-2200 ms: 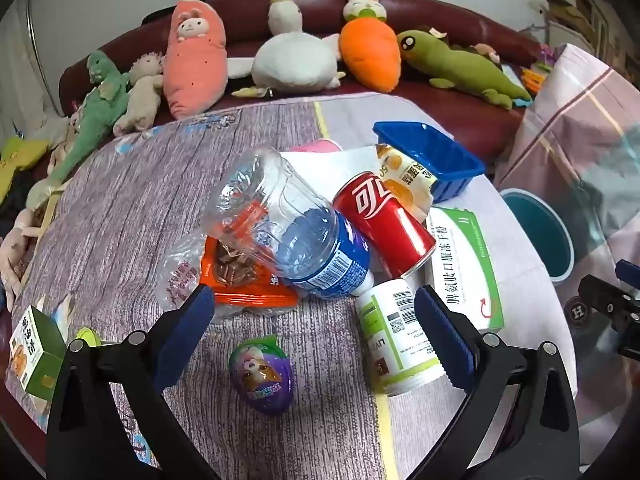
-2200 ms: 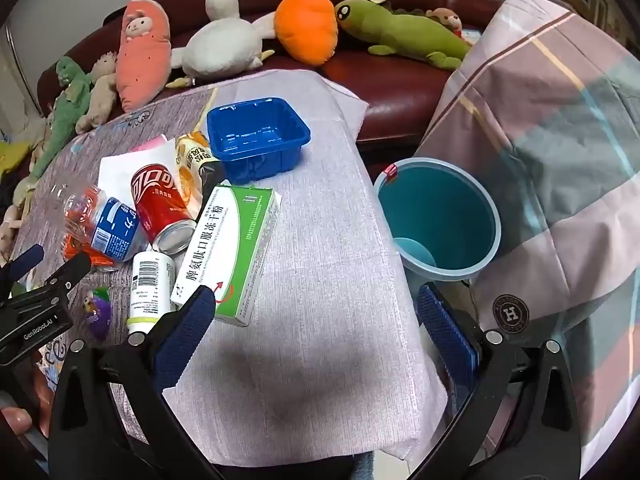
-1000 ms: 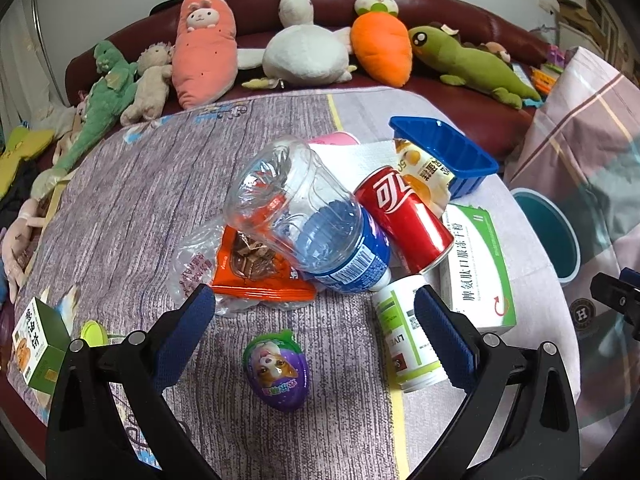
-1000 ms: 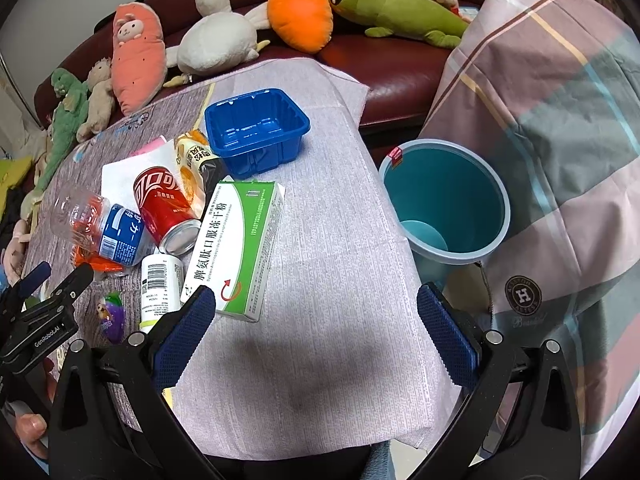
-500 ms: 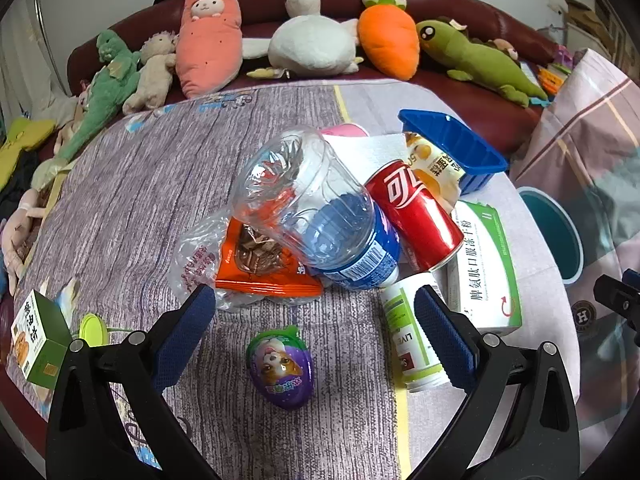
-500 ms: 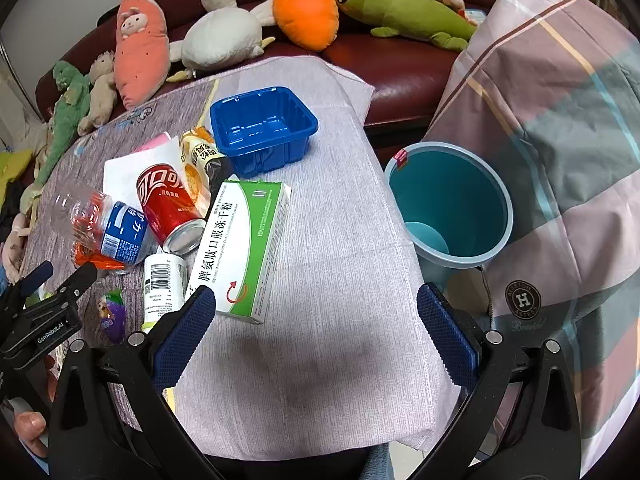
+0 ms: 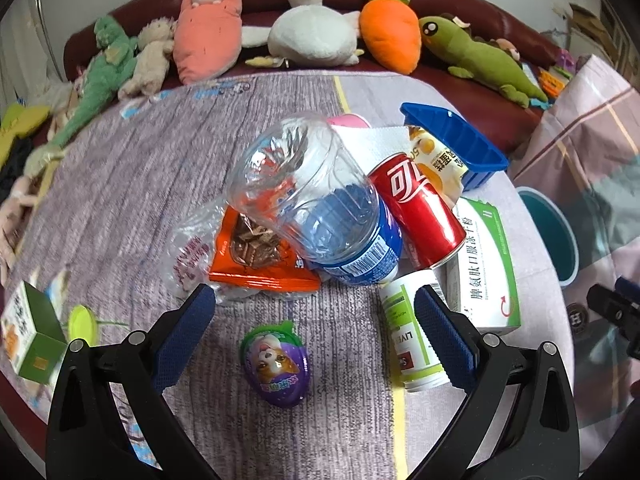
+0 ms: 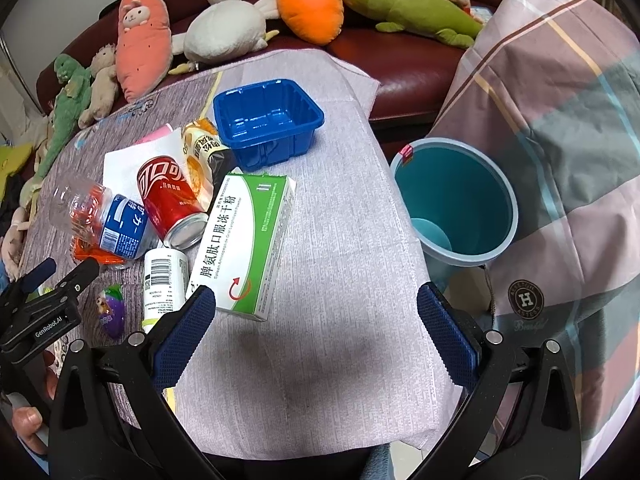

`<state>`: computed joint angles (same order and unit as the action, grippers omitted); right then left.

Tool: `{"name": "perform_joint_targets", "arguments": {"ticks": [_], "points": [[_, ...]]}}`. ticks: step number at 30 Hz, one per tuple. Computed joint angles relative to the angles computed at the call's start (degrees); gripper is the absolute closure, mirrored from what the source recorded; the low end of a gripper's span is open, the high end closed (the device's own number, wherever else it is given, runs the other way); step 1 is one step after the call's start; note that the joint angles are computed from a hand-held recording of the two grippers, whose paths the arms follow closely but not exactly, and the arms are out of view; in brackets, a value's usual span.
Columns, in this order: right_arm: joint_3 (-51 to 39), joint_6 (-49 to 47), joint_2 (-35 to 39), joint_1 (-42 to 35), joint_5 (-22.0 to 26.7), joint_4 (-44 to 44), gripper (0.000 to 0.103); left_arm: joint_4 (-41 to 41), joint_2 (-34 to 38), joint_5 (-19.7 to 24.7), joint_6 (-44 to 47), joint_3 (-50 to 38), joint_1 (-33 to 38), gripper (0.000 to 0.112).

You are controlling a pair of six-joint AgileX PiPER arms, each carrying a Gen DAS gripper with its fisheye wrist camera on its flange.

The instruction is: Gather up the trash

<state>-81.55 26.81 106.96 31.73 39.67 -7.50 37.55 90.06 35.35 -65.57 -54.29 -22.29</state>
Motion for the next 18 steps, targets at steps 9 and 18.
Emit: {"name": "perform_joint_targets", "arguments": {"ticks": [9,18], "points": [[1.69,-2.83,-0.17,-1.10,-1.91,3.18,0.006,-17.44,0.59,-5.10,13.72,0.47,7.58,0.013],[2.81,-7.02,0.70,-3.64,-4.41,7.00,0.006,-12.87,3.86,-2.32,6.93,-5.87,8.36,0.013]]}}
